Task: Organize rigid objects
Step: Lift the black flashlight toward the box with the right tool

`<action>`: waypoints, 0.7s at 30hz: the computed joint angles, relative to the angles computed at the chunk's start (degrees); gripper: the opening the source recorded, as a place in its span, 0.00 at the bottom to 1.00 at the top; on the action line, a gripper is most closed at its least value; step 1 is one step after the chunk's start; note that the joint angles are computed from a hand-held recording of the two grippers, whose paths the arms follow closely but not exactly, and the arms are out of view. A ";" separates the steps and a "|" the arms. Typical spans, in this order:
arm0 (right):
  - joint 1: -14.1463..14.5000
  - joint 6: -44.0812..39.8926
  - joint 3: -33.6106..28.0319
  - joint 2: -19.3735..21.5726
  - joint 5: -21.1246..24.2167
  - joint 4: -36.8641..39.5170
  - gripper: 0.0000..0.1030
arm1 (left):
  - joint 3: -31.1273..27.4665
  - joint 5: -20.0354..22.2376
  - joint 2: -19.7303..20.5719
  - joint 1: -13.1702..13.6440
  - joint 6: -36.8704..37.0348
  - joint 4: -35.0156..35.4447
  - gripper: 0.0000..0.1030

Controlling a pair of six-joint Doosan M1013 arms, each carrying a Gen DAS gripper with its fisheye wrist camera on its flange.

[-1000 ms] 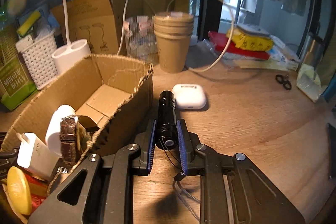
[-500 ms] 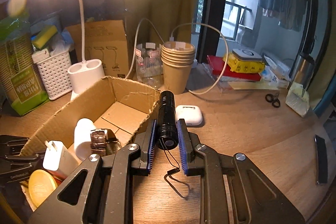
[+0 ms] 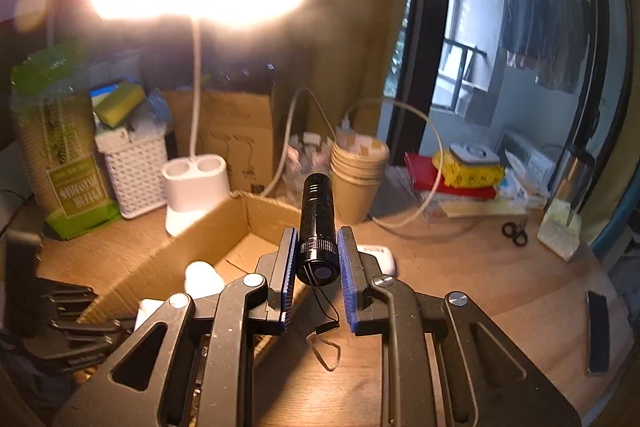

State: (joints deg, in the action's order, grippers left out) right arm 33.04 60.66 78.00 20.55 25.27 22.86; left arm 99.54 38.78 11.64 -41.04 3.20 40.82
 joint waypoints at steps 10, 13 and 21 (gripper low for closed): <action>1.40 -11.21 -0.17 -1.60 -0.63 9.11 0.21 | 0.00 -0.01 0.00 0.01 0.02 -0.02 0.16; 1.83 -13.41 -0.59 -1.58 -0.33 10.68 0.21 | 0.00 -0.01 0.00 0.01 0.02 -0.02 0.16; 2.19 -8.38 -2.91 1.34 2.86 5.36 0.21 | -0.02 0.01 0.01 0.01 0.01 -0.07 0.16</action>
State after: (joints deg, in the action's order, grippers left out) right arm 35.23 52.29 75.09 21.89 28.12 28.21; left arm 99.51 38.79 11.64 -41.03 3.22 40.74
